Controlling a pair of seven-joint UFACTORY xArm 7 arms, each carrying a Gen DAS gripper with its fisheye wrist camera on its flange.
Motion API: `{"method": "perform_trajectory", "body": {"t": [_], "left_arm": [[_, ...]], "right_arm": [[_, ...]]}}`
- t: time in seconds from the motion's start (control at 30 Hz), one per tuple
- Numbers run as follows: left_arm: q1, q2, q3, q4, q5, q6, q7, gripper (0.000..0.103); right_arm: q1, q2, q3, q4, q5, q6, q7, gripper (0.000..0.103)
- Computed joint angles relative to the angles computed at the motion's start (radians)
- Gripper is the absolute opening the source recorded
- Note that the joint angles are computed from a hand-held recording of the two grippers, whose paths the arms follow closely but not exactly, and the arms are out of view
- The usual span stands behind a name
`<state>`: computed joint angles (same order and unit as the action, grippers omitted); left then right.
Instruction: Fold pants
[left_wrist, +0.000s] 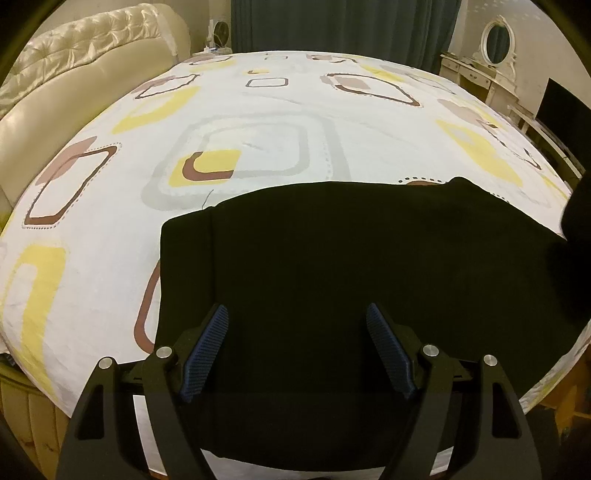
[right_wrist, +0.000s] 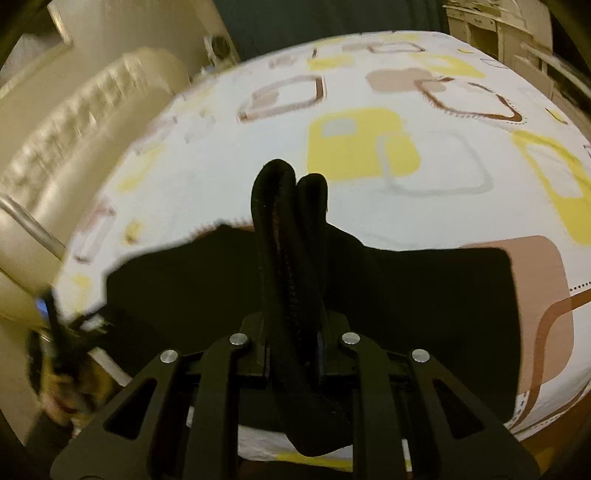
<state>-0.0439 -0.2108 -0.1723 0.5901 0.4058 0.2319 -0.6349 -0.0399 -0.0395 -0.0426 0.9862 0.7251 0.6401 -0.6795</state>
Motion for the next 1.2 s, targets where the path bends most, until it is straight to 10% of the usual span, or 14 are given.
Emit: {"method": "perform_trajectory", "body": {"t": [0.4, 0.57, 0.97, 1.2], "left_arm": [[-0.006, 0.007, -0.002, 0.001, 0.002, 0.002, 0.0, 0.077], [-0.004, 0.009, -0.006, 0.005, 0.021, 0.005, -0.017, 0.077], [-0.016, 0.01, 0.004, 0.005, 0.009, 0.002, -0.014, 0.077], [0.004, 0.009, -0.017, 0.0, 0.056, -0.01, -0.043, 0.077]], "right_arm": [[0.075, 0.07, 0.077, -0.057, -0.143, -0.143, 0.129, 0.018], [0.087, 0.076, 0.08, -0.065, -0.081, -0.146, 0.104, 0.033], [0.061, 0.108, 0.092, -0.054, 0.306, 0.019, -0.124, 0.056], [-0.091, 0.038, -0.037, -0.007, 0.507, 0.349, -0.295, 0.056]]}}
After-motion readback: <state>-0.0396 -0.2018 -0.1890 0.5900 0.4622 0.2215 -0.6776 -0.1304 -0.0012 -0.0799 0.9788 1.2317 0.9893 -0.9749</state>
